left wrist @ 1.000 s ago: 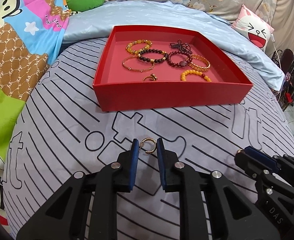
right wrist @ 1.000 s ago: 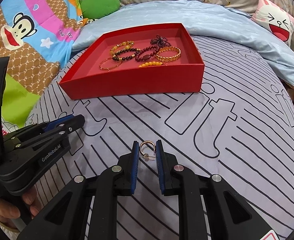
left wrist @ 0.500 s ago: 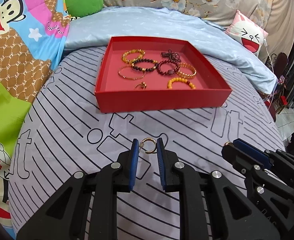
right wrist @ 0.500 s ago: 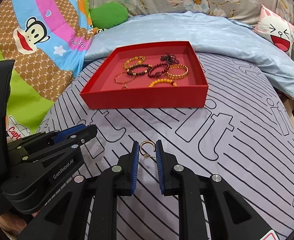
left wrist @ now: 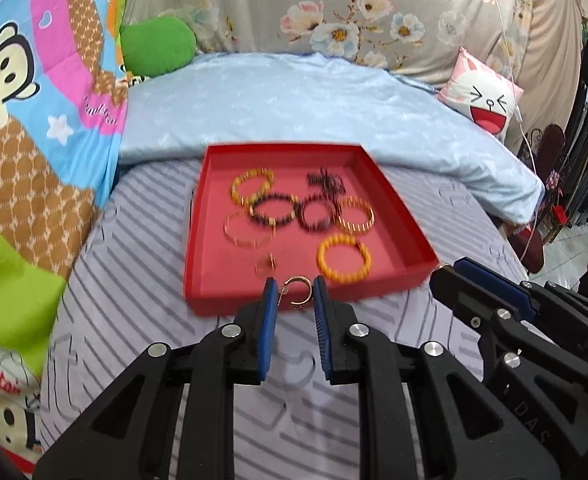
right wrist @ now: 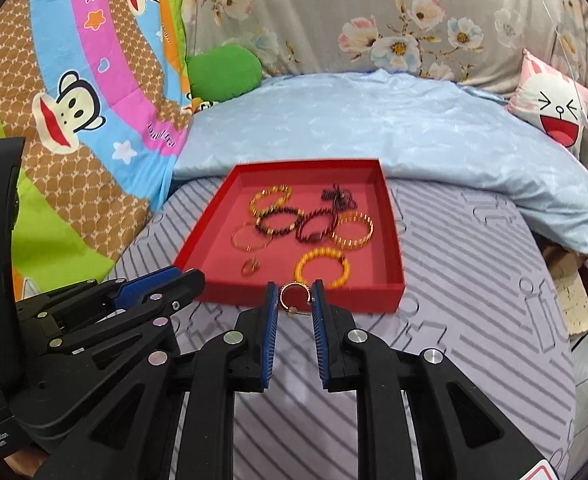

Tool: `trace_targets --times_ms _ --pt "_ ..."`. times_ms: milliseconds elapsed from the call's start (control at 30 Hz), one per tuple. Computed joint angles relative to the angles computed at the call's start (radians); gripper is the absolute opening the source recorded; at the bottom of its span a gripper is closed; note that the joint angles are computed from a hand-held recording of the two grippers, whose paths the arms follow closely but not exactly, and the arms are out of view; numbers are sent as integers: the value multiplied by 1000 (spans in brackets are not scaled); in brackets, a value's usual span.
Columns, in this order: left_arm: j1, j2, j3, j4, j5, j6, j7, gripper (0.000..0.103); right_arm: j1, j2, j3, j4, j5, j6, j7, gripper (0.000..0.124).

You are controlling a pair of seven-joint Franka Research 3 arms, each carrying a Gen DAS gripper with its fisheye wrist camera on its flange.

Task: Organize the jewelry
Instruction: 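Carry both gold hoop earrings over the red tray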

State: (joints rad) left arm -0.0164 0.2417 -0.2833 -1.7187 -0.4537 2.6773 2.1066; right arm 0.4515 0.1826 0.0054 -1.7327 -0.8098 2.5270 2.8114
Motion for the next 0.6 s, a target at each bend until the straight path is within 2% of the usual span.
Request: trace_targets --times_ms 267,367,600 --pt "-36 189 12 246 171 -39 -132 18 -31 135 -41 151 133 18 -123 16" --pt "-57 278 19 356 248 -83 -192 18 -28 196 -65 214 194 14 -174 16" --pt "-75 404 15 506 342 -154 -263 18 -12 289 -113 296 300 7 -252 16"
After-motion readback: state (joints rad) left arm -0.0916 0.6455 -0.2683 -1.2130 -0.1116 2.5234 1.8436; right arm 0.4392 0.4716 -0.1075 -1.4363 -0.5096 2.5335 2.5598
